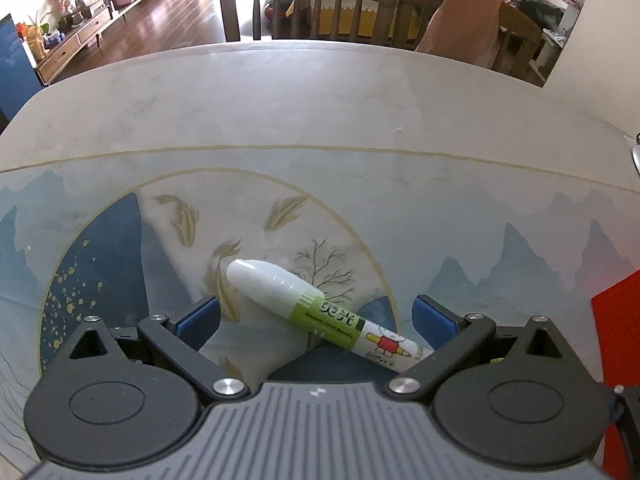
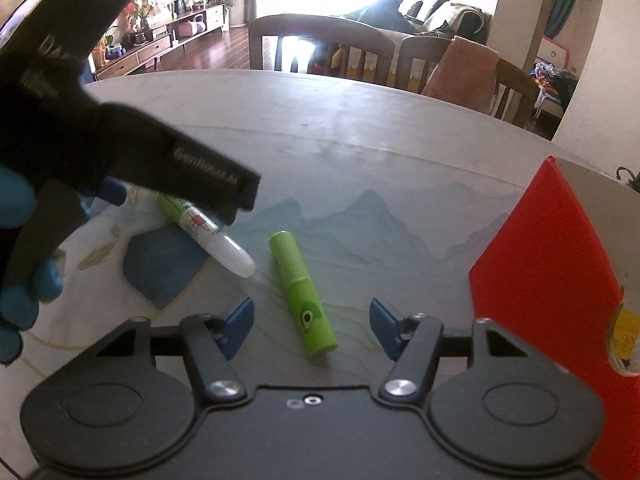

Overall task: Organize rigid objects
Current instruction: 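Grasp the white glue stick with left gripper while right grasps green marker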

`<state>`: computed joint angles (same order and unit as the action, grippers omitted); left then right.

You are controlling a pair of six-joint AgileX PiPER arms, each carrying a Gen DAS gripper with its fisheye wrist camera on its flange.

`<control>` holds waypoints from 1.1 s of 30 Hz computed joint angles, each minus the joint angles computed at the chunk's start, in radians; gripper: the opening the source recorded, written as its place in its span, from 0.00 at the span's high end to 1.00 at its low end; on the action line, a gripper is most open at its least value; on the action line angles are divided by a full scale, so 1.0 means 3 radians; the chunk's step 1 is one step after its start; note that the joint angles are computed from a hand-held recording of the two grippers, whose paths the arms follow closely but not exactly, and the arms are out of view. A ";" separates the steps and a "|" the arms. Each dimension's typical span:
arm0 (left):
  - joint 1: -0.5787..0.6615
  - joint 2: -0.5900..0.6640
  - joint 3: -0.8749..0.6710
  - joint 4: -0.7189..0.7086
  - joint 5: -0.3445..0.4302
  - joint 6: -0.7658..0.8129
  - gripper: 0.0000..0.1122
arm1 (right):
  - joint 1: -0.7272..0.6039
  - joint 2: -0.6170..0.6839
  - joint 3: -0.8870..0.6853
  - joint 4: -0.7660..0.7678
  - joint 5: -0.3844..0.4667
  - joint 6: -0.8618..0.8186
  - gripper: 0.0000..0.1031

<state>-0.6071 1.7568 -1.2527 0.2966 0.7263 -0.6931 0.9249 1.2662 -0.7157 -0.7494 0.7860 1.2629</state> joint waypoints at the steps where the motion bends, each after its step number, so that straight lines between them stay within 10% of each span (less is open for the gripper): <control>1: 0.0004 0.0013 0.0005 0.0002 0.0000 0.0010 0.09 | -0.0005 0.0008 0.0002 -0.0005 -0.0003 -0.0002 0.41; 17: 0.0275 -0.0618 0.0906 -0.0071 -0.0365 0.0490 0.10 | -0.0157 0.0025 0.0061 -0.0020 -0.0330 -0.0019 0.57; 33: 0.0323 -0.0699 0.1021 -0.0030 -0.0751 0.0660 0.82 | -0.0152 0.0013 0.0022 -0.0016 -0.0361 0.0291 0.85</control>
